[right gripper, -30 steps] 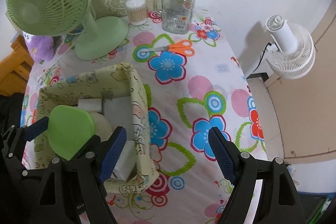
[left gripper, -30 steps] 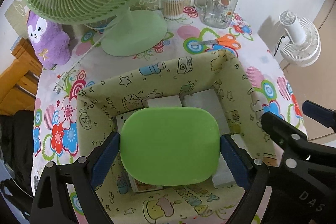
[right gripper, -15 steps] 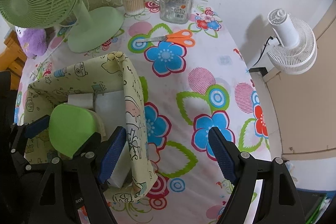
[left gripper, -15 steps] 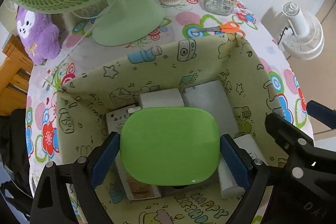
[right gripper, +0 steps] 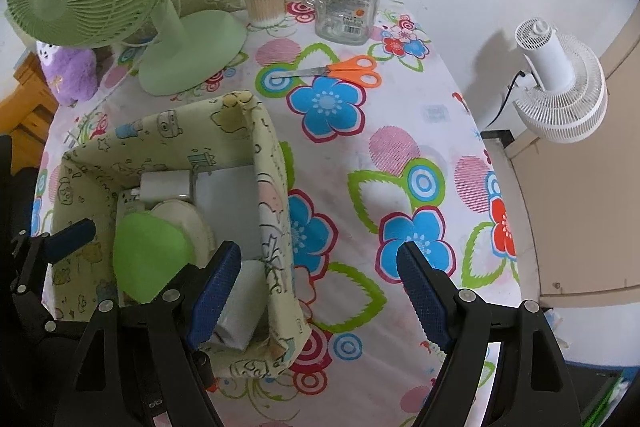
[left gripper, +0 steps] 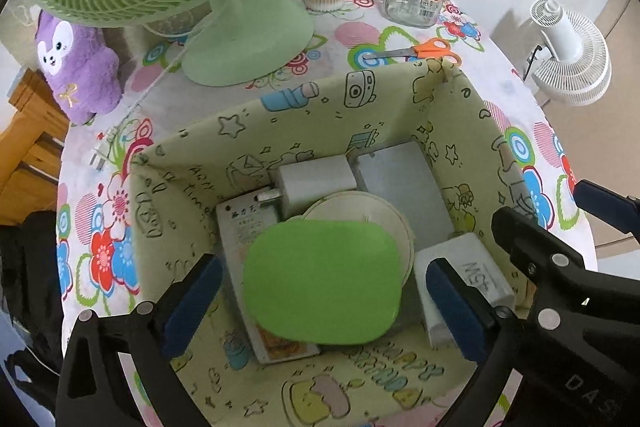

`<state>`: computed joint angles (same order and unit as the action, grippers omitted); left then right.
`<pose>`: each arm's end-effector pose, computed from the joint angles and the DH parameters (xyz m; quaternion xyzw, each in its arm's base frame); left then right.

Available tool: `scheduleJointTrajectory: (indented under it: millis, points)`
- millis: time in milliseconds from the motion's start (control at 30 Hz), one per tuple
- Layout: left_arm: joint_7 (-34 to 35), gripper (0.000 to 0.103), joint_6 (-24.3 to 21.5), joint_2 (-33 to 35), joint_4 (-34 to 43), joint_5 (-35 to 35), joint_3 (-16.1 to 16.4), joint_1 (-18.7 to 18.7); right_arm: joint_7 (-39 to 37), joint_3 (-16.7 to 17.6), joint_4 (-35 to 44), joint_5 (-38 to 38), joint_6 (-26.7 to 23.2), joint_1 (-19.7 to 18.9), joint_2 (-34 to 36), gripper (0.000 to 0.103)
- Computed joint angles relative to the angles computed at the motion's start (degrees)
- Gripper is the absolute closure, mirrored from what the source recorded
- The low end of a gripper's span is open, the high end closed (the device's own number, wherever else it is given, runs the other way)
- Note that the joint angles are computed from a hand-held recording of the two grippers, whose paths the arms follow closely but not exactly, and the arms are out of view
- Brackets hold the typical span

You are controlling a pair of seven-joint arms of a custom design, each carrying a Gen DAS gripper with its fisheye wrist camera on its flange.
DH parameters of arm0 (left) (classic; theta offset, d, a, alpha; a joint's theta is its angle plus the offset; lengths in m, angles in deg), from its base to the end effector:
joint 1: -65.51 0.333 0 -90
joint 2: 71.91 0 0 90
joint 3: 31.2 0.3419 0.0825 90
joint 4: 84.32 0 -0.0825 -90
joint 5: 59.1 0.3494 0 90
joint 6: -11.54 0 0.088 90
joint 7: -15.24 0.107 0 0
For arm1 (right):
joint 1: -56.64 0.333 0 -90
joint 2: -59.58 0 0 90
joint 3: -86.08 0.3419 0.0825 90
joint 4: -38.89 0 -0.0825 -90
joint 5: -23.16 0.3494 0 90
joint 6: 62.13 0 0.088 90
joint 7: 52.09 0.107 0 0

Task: Organize rigid objects

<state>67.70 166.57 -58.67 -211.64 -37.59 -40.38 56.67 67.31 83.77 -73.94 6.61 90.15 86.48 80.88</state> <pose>0.5242 -0.1808 0.3484 -0.7090 0.6887 -0.0978 0.1163 0.5499 0.2981 0.3625 -0.7636 0.6197 -0.1336 0.1226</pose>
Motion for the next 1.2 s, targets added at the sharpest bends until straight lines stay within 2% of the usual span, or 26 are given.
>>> scheduleJointTrajectory:
  millis: [467,1200]
  points:
    - [-6.2,0.0,0.1,-7.0,-5.9,4.0,0.1,-0.5,1.3,0.8,-5.5,-2.3,3.7,0.6,-4.5,0.02]
    - [-16.7,0.0,-2.4,-20.4,-13.9,10.2,-2.1,1.2,4.1,3.0,-12.1,-7.6,8.7,-0.4,-12.1,0.02]
